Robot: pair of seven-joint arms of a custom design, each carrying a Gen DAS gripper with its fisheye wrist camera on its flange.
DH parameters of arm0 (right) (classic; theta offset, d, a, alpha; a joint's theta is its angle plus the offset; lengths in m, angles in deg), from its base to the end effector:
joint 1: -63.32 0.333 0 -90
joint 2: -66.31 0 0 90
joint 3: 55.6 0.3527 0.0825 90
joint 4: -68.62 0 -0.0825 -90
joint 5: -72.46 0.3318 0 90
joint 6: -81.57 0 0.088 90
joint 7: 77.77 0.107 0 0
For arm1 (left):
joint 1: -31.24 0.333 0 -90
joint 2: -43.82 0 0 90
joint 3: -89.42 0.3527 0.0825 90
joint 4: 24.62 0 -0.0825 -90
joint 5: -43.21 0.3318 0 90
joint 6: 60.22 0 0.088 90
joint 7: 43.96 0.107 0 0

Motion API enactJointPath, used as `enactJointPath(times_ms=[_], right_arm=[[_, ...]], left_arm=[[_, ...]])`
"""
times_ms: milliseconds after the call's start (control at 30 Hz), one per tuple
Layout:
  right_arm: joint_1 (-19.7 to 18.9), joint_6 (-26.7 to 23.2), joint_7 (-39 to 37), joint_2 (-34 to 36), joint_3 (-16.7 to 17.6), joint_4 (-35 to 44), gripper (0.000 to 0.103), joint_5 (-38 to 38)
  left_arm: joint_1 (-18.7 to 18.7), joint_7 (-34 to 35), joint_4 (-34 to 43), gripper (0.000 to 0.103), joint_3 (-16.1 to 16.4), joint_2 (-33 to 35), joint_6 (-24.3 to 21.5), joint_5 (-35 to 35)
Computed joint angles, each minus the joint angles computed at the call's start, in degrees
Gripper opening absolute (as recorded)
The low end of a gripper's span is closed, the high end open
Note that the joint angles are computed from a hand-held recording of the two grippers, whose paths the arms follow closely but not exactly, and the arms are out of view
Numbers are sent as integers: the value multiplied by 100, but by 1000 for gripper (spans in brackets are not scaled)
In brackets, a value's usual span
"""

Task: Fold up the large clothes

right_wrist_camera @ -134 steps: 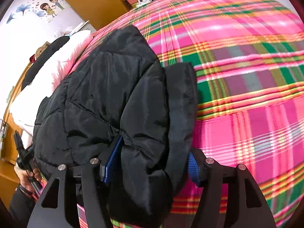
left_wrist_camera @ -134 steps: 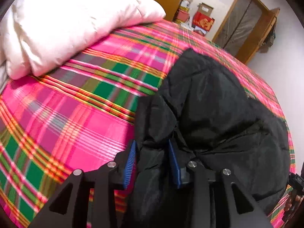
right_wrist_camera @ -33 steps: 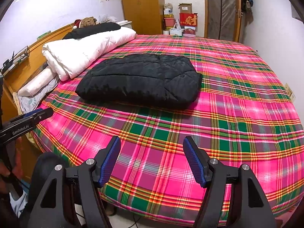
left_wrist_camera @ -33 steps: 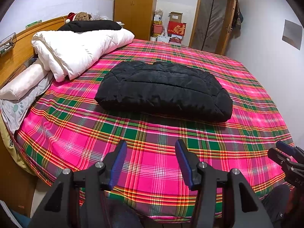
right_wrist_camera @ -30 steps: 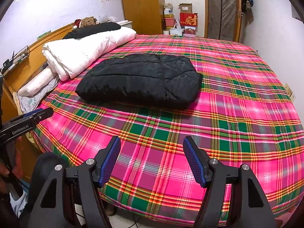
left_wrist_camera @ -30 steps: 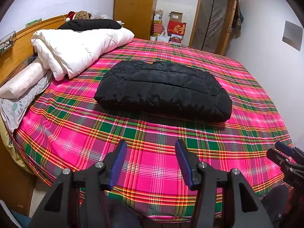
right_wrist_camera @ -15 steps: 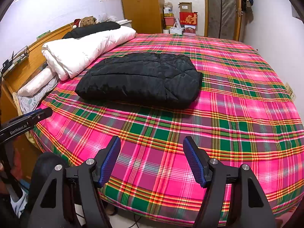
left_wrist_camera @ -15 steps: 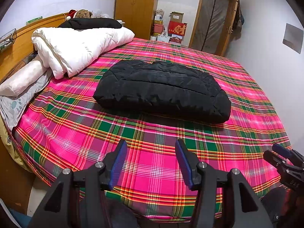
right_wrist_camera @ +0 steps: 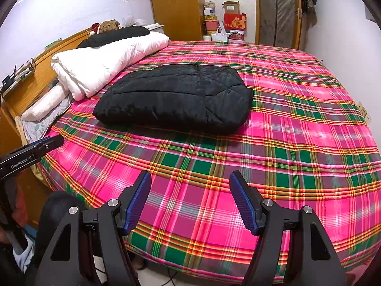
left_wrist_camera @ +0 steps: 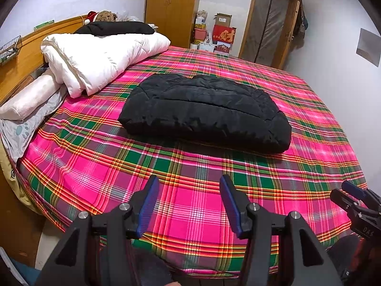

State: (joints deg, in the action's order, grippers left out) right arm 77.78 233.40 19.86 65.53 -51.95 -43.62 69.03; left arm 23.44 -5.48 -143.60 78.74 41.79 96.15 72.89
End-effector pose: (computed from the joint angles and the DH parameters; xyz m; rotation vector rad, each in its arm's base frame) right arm 0.5250 0.1737 0.6176 -1.9681 1.5676 -0.5435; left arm 0.5028 -0.1894 0.5799 -1.9512 1.6442 -0.7944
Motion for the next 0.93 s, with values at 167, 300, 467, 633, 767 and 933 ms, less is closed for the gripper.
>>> enactJointPath(times_ms=[167,300,467,633,767,933], right_arm=[[-2,-30,51,11,-5,12,68,-24],[0,-68,114,20,-5,35,68,-71],[3,-64,116,14,-7,26,68,-75],[4,-63,136,11,-8,21,68,-80],[-5,-42,123,9,-13,17,68,-62],[-13,-48,111,3,-15,19,68,-43]], left_arm=[[-7,97,20,55,9,16,7,-178],[-30,116,90,55,-5,54,-104,-116],[-46,56,103,55,-12,60,-111,-28],[-56,80,95,55,-3,66,-75,-94],[-53,-49,107,55,-7,73,-92,32],[-56,-118,123,55,-3,90,-85,59]])
